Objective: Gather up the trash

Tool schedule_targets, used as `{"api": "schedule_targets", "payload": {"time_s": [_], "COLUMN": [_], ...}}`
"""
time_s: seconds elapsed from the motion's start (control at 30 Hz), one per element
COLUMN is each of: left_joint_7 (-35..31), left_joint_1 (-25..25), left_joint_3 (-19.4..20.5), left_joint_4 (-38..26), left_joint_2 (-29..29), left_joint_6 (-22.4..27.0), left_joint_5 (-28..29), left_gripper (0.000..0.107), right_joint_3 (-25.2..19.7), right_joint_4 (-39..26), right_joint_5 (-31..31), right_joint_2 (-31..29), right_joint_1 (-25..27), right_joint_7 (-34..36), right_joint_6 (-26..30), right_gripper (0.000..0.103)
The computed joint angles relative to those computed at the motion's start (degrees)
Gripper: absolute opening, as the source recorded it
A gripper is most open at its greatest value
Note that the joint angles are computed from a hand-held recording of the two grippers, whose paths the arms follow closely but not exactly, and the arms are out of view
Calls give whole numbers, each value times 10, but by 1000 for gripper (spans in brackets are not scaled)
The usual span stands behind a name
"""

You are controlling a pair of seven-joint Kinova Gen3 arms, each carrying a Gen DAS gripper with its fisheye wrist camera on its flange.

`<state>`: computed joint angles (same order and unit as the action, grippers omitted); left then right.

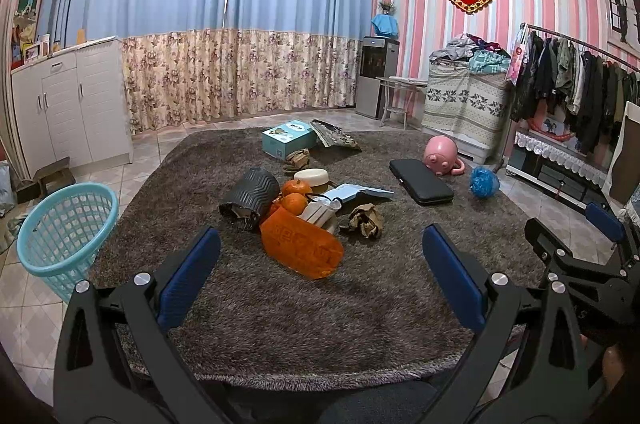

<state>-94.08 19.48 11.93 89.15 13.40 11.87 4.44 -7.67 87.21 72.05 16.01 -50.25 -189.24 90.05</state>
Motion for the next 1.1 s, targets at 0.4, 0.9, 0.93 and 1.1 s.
{"api": "schedule_targets", "payload": {"time_s": [0.4, 0.9, 0.93, 1.1], "left_joint_7": [-1, -4, -2, 2], "left_joint_1": [0, -4, -2, 3], "left_joint_3": [0, 4, 2, -4], "left_joint_4": [2, 2, 2, 1], "left_joint_2": [0, 0, 0, 0], "left_joint_6": [-2, -2, -2, -1], "left_joint_5": [2, 5, 4, 1], "left_gripper": [98, 98, 98, 98], "right_joint_3": [-1, -4, -4, -4], "right_joint_4": [9, 9, 11, 14], "right_joint_5": [0, -1, -1, -2], "right_joint_2": [-1, -2, -2, -4], "right_joint_1": [0, 2, 2, 3], "right_joint_7": [-8, -8, -8, -11], "right_joint_6": [0, 2, 1, -1], "right_gripper": [99, 99, 99, 99]}}
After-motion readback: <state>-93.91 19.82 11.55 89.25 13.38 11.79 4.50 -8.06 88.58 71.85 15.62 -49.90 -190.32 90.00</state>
